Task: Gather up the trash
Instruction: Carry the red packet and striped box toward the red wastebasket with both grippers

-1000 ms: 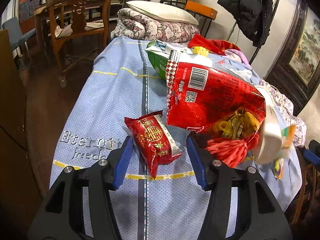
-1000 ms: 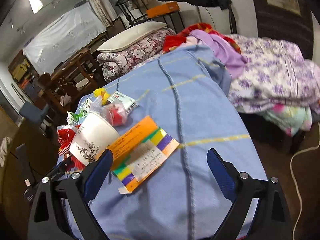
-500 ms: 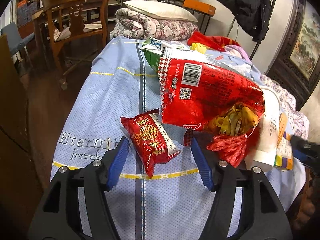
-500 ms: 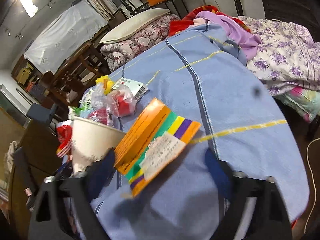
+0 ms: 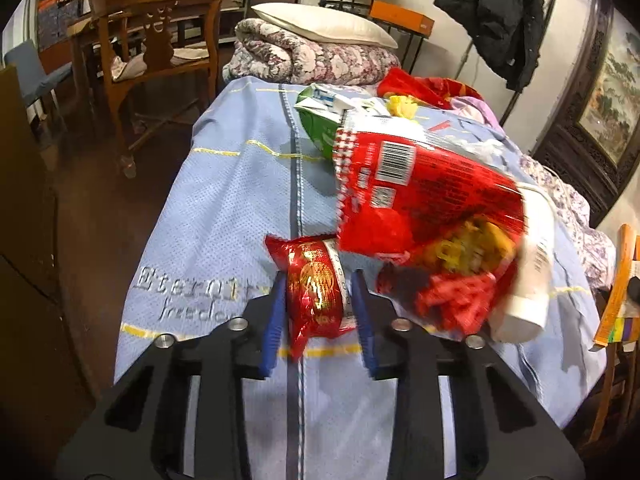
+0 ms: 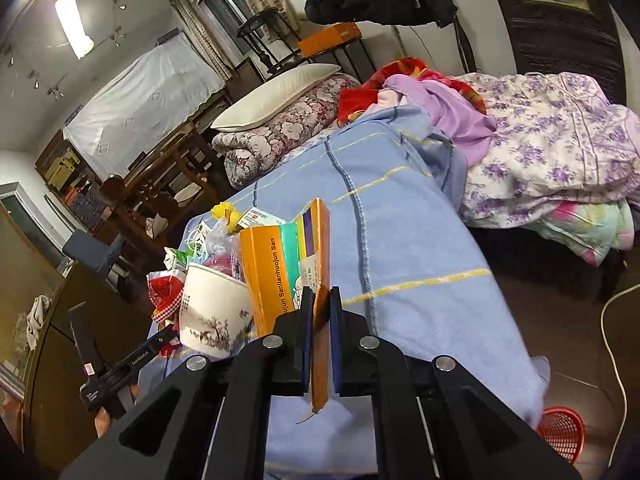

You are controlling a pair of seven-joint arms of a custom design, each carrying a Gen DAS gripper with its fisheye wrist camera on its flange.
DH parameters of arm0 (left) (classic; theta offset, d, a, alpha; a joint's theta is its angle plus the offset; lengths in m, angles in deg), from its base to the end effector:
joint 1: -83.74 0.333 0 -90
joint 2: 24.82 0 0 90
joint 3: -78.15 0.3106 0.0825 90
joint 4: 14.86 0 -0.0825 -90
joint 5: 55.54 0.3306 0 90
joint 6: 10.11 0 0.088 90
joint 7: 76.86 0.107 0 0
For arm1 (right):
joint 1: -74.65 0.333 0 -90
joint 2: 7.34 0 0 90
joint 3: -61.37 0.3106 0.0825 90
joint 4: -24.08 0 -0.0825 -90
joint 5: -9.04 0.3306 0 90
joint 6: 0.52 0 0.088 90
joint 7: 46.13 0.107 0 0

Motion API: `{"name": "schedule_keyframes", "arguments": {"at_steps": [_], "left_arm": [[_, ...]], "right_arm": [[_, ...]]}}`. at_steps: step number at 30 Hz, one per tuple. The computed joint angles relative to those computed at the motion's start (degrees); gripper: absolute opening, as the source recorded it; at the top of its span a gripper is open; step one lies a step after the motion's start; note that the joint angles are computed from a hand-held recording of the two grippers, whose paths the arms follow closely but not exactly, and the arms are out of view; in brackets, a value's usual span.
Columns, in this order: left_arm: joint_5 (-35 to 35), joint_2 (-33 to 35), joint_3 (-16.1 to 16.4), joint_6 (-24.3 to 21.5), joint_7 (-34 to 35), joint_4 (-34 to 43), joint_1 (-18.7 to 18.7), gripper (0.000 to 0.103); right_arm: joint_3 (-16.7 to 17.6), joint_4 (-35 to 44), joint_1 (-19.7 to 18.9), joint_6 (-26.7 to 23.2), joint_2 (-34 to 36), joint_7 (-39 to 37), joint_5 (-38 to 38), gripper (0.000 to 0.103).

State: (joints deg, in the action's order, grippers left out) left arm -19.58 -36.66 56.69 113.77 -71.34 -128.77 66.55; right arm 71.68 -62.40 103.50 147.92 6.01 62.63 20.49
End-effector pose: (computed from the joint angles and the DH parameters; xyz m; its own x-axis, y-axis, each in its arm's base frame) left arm 0.3825 -0.2972 0.6005 0.4431 -0.8806 0.1679 -0.6212 -0.4366 -0.6508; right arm 0.5000 0.3822 0.6378 0.3485 -0.8180 -0.4577 -0.7895 0.0071 -0.6137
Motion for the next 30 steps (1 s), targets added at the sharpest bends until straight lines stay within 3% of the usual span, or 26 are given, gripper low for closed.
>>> {"name": "schedule_keyframes", "arguments": {"at_steps": [7,14,17,22,30], "left_arm": [[2.3,-1.9,-3.7,-6.7,-1.0,3.1,-1.9,0.032],[7.2,0.8,-7.1,-12.7,-4.0,10.2,-5.1,0.032],[8.7,1.9,-6.8,-10.6,-5.2,12.0,-6.7,0.032],[12.4,9.6,-6.7,-8.2,-2.9,20.8,-10.6,0.032],[18.8,25.8,-5.7,-6.3,5.7,41.9,-21.9,0.032]], "right_arm": [[-0.2,-9.1,-2.1,1.5,-7.8,-3.3,4.1,0.008],[-2.4,-19.5,-4.3,2.4,-17.0,-6.8,10.2,0.008],[-3.7,-23.5,-5.5,2.1,-21.1,-5.8,9.3,0.008],[-5.6,-30.4,-7.8,2.5,-28.7,-4.6,8.5,0.008],[-7.5,-36.5,-10.9,-0.2,-38.9,-3.5,3.5,0.008]]}}
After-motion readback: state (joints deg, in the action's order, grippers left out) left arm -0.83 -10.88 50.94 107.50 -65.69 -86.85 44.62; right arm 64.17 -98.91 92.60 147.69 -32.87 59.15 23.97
